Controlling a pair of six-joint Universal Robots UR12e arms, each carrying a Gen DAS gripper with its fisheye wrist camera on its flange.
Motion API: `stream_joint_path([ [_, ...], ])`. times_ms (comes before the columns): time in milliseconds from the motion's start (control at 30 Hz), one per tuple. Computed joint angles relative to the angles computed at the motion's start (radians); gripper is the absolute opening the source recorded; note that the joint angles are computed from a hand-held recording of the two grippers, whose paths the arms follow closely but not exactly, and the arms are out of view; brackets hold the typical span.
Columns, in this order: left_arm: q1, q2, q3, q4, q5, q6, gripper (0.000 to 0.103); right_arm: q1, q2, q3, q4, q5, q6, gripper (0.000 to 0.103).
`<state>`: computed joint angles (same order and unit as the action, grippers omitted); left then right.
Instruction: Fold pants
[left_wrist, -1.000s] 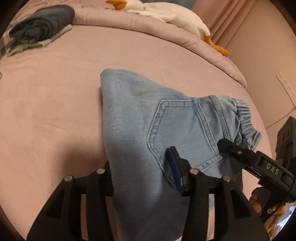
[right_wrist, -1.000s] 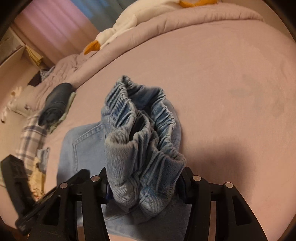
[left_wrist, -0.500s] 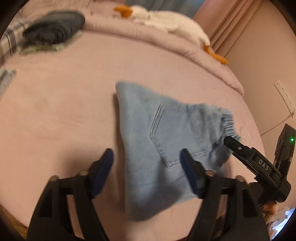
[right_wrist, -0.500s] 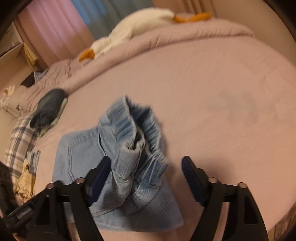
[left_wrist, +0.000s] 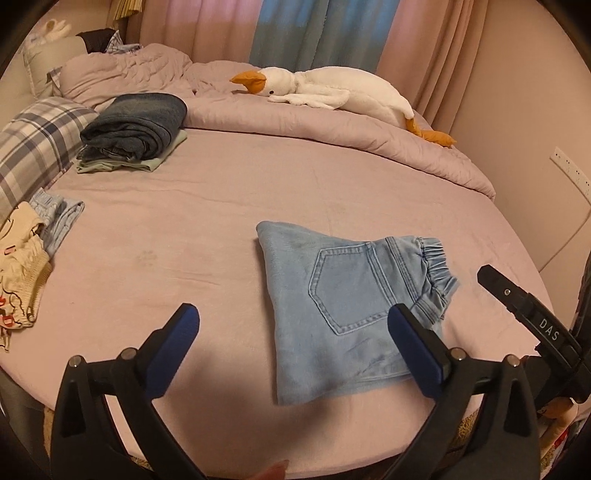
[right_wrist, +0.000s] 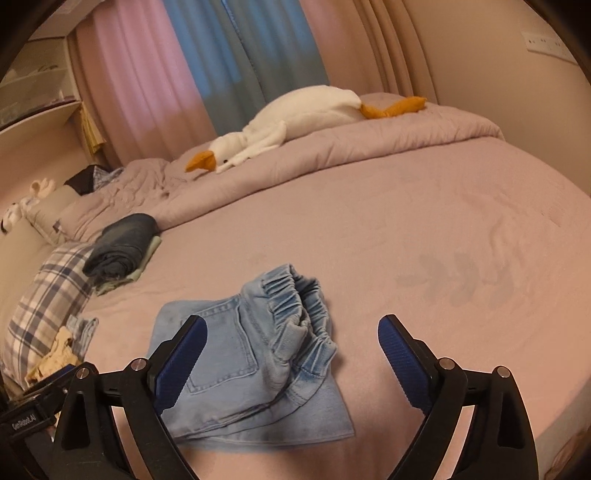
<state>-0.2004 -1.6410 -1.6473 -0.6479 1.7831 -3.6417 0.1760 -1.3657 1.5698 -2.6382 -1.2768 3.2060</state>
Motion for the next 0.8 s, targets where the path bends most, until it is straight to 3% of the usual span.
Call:
stream_joint_path([
  [333, -0.017, -0.009, 0.017, -0.018, -0.009, 0.050, 0.102, 0.001, -0.006, 0.011, -0.016, -0.001, -0.008, 0.094],
  [800, -0.031, -0.024, 0.035, -0.053, -0.002, 0.049, 0.102, -0.008, -0.005, 0.015, -0.005, -0.034, 0.008, 0.094],
])
